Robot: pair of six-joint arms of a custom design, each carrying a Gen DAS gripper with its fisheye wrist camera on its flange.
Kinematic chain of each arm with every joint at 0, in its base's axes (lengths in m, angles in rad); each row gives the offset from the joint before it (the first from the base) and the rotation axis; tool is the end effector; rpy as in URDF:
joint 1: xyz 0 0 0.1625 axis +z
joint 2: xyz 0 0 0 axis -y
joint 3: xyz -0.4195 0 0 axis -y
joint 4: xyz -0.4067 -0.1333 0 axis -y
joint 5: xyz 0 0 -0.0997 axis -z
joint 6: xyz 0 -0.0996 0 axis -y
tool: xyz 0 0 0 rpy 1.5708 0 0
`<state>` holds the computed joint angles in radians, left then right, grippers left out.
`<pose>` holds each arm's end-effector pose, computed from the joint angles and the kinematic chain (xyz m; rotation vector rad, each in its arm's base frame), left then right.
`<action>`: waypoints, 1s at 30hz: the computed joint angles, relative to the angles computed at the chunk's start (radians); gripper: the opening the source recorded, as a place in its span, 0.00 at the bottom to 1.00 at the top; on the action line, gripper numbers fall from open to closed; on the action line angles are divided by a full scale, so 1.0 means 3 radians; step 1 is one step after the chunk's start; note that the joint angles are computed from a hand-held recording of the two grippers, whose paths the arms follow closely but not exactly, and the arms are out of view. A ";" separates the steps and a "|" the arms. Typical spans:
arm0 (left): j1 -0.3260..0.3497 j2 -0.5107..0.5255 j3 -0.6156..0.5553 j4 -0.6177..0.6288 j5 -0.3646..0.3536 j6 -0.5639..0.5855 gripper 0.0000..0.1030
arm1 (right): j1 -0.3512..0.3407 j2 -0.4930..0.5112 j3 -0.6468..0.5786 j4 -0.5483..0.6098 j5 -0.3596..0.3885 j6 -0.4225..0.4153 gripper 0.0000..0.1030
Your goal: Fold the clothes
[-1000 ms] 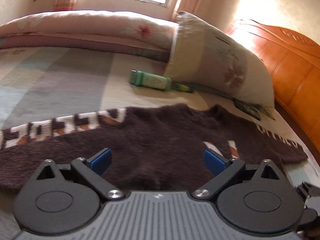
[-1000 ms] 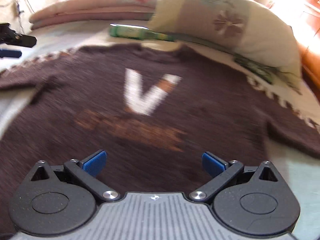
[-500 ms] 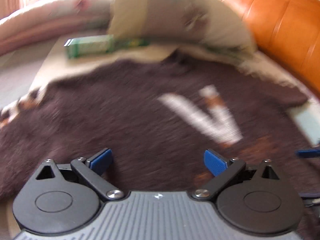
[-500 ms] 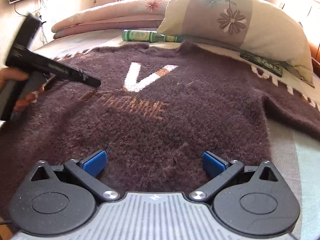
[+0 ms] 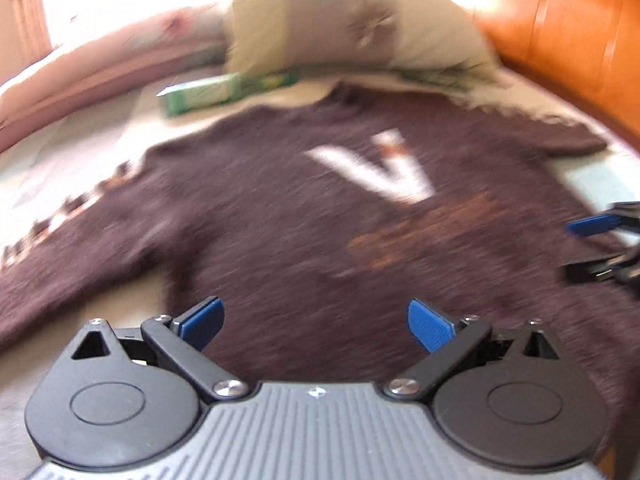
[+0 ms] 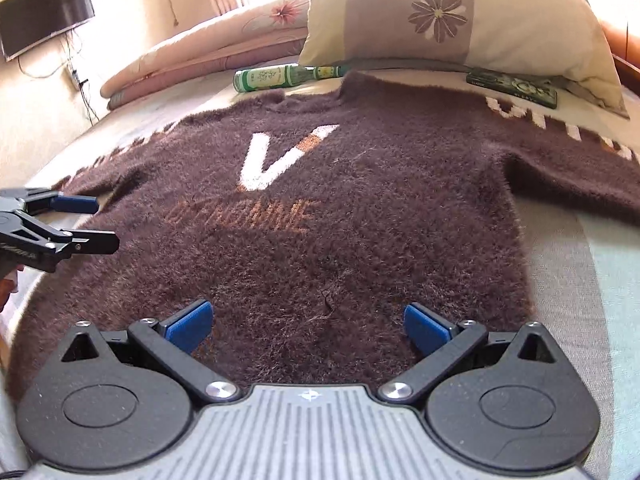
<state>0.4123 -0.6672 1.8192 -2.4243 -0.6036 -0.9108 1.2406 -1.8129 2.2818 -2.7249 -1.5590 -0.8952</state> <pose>-0.4393 -0.4271 -0.0328 0.4583 2.2304 -0.8505 -0.0033 -0.4243 0.3720 0.7438 -2.5425 0.7819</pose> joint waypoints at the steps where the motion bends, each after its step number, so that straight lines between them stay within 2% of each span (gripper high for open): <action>1: 0.0000 0.0058 -0.0036 -0.0039 -0.0016 0.0006 0.96 | 0.0009 0.0012 0.0010 -0.0036 -0.0019 -0.0032 1.00; 3: 0.0012 0.0114 -0.0045 0.0017 -0.0114 -0.0173 0.96 | 0.0014 0.0027 0.0025 -0.0085 -0.0039 -0.0083 1.00; 4: -0.0032 0.0108 0.0037 -0.0030 -0.0071 -0.0338 0.96 | 0.0012 0.0032 0.0027 -0.0093 -0.0040 -0.0103 1.00; 7: -0.0200 0.0029 0.0256 -0.0001 -0.0019 -0.0998 0.96 | 0.0015 0.0042 0.0042 -0.0139 -0.0058 -0.0157 1.00; 11: -0.0458 -0.0039 0.0299 0.0583 -0.0139 -0.1578 0.96 | 0.0062 0.0071 0.0110 -0.0309 -0.0171 -0.0347 1.00; 15: -0.0529 -0.0016 0.0099 0.1090 -0.0272 -0.1859 0.96 | 0.0076 0.0090 0.0167 -0.0452 -0.0226 -0.0499 1.00; 17: -0.0490 0.0015 -0.0044 0.1205 -0.0243 -0.1746 0.96 | 0.0056 0.0084 0.0158 -0.0421 -0.0199 -0.0486 1.00; 19: -0.0463 0.0096 -0.0119 0.1085 -0.0016 -0.1520 0.96 | 0.0056 0.0090 0.0174 -0.0459 -0.0206 -0.0509 1.00; 22: -0.0345 0.0274 -0.0246 0.0574 0.0191 -0.0896 0.96 | 0.0044 0.0095 0.0221 -0.0559 -0.0187 -0.0602 1.00; 24: -0.0228 0.0407 -0.0326 0.0153 0.0195 -0.0548 0.96 | 0.0033 0.0090 0.0230 -0.0570 -0.0164 -0.0631 1.00; 27: -0.0127 0.0504 -0.0423 0.0144 0.0066 -0.0600 0.96 | 0.0005 0.0067 0.0226 -0.0527 -0.0123 -0.0677 1.00; 30: -0.0229 0.0506 -0.0318 0.0193 0.0057 -0.0804 0.96 | -0.0007 0.0044 0.0222 -0.0483 -0.0109 -0.0710 1.00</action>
